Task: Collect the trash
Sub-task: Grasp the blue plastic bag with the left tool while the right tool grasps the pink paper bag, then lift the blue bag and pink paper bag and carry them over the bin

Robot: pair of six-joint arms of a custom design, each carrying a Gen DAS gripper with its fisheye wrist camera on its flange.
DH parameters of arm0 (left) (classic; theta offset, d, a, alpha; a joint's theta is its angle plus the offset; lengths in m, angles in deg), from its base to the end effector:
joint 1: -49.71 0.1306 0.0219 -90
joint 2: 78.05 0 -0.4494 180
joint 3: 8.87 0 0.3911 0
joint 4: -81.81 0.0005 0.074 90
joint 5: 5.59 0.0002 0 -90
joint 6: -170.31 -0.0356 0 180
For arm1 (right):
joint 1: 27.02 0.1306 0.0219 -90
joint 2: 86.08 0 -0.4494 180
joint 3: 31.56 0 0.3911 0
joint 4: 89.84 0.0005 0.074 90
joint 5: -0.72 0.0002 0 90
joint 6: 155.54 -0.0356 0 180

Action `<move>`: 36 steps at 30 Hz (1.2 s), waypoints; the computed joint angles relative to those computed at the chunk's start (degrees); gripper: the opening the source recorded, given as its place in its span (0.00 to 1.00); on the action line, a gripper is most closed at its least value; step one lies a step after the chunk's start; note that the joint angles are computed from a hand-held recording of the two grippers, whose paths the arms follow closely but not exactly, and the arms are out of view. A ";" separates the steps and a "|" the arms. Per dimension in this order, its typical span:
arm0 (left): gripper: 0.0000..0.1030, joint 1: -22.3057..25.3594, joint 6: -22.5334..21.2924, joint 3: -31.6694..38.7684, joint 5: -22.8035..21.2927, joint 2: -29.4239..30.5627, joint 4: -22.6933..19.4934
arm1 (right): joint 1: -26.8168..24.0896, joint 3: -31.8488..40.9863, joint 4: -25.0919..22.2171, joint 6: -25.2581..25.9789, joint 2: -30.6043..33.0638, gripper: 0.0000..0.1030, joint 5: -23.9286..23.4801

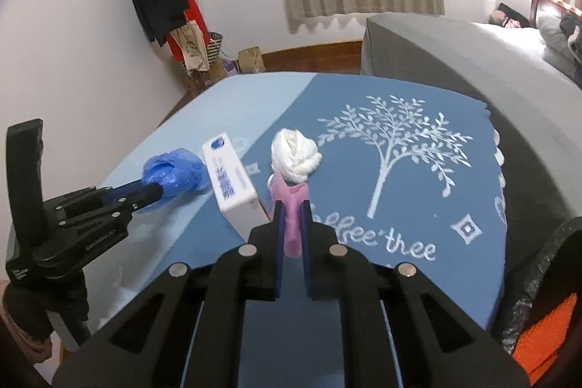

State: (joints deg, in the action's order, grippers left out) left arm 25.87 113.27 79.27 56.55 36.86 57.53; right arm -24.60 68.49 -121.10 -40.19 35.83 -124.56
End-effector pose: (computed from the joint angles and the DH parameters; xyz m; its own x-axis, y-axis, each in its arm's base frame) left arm 0.5796 -0.2385 0.2799 -0.6451 -0.2408 -0.7252 -0.3126 0.9491 -0.0371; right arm 0.6827 0.0489 0.2839 -0.5592 -0.3735 -0.7402 -0.6863 0.7094 0.1606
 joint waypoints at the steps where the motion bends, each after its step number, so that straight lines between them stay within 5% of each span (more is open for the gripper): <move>1: 0.19 -0.10 -0.04 0.10 0.39 0.23 -0.19 | -0.01 -0.10 -0.28 0.19 0.09 0.08 0.43; 6: 0.27 -0.54 -0.15 -0.09 1.20 0.86 -0.35 | -0.04 -0.44 -1.03 1.10 0.73 0.16 2.52; 8: 0.53 -0.75 -0.30 -0.72 0.17 0.35 0.30 | 0.09 -0.61 -0.12 0.53 0.87 0.37 3.38; 10: 0.62 -0.98 -0.18 -1.34 -1.59 -0.13 1.19 | 0.16 -0.39 0.11 0.63 1.15 0.45 3.57; 14: 0.67 -0.13 -0.50 -0.77 -1.71 0.26 1.30 | 0.81 0.08 1.74 0.14 1.95 0.61 5.56; 19: 0.69 1.22 -0.03 1.35 0.75 2.53 -0.69 | 1.70 1.59 2.42 0.71 3.20 0.65 7.54; 22: 0.69 1.77 0.55 2.05 2.30 3.32 -1.83 | 2.16 2.89 1.06 1.55 4.26 0.63 7.93; 29: 0.44 1.48 -1.10 2.09 4.28 3.62 -1.65 | 1.86 5.09 -3.38 2.34 5.60 0.14 5.87; 36: 0.37 0.69 -1.30 1.08 2.56 2.37 -0.05 | 0.32 3.96 -3.69 0.26 4.37 0.08 3.64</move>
State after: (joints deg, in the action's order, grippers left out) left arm 26.56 111.97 80.35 59.11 39.23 57.48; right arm -24.28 72.45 -124.79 -39.92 40.20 -120.92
